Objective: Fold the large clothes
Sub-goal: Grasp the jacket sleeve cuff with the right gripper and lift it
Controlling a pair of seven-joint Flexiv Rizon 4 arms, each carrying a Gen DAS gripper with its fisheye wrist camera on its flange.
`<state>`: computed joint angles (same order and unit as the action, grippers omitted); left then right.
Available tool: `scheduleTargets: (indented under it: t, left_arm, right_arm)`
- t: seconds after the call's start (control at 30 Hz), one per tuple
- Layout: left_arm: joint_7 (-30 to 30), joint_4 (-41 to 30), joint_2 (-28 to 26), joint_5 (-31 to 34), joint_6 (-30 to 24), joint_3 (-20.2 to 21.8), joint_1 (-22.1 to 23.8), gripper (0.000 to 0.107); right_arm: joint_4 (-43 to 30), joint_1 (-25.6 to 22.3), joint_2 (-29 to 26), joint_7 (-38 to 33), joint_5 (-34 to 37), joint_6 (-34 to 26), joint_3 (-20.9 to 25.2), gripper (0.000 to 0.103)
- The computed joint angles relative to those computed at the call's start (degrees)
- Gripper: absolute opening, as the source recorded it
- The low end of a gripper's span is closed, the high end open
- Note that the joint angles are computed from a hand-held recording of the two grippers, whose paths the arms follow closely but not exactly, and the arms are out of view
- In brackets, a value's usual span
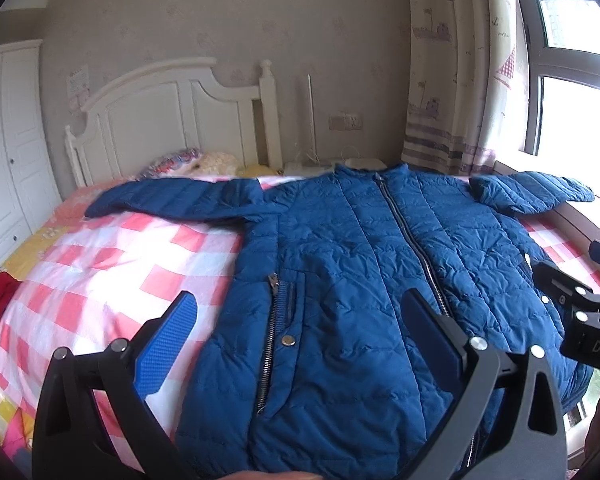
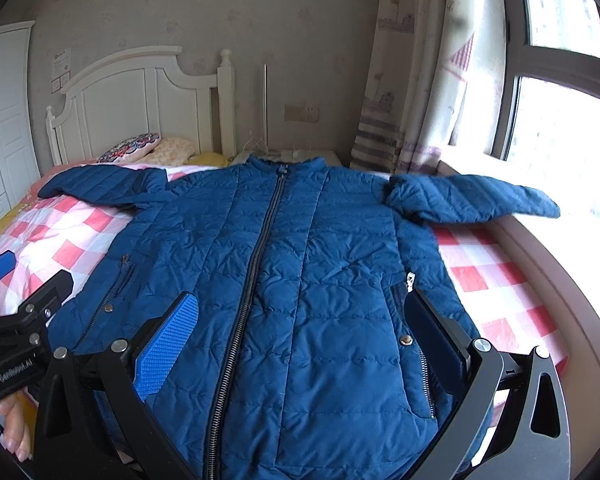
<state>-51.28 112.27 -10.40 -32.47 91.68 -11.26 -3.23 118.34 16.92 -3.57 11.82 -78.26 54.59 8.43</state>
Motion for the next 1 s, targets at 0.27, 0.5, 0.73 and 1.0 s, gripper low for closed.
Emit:
scheduleTargets:
  t: [0.27, 0.5, 0.73, 1.0]
  left_arm:
    - [-11.59, -34.29, -18.74, 23.44, -38.45, 13.87, -8.29, 0.101]
    - [-14.07, -66.95, -40.25, 19.96, -51.52, 21.23, -12.45, 0.101]
    - [-17.97, -85.66, -51.84, 21.83, -60.49, 9.22, -6.21, 0.101]
    - [-17.92, -84.69, -51.73, 21.98, -58.23, 9.71, -6.89, 0.101]
  right_arm:
    - [0.16, -6.17, -4.0, -13.57, 22.92, 16.5, -4.15, 0.099]
    - [-3.01, -12.91, -8.98, -13.39, 30.03, 18.88, -12.04, 0.099]
    - [-11.43, -18.59, -18.58, -16.58, 43.05, 26.74, -15.23, 0.099]
    - [-13.92, -5.54, -19.28, 3.82, 19.39, 26.37, -36.44, 0.044]
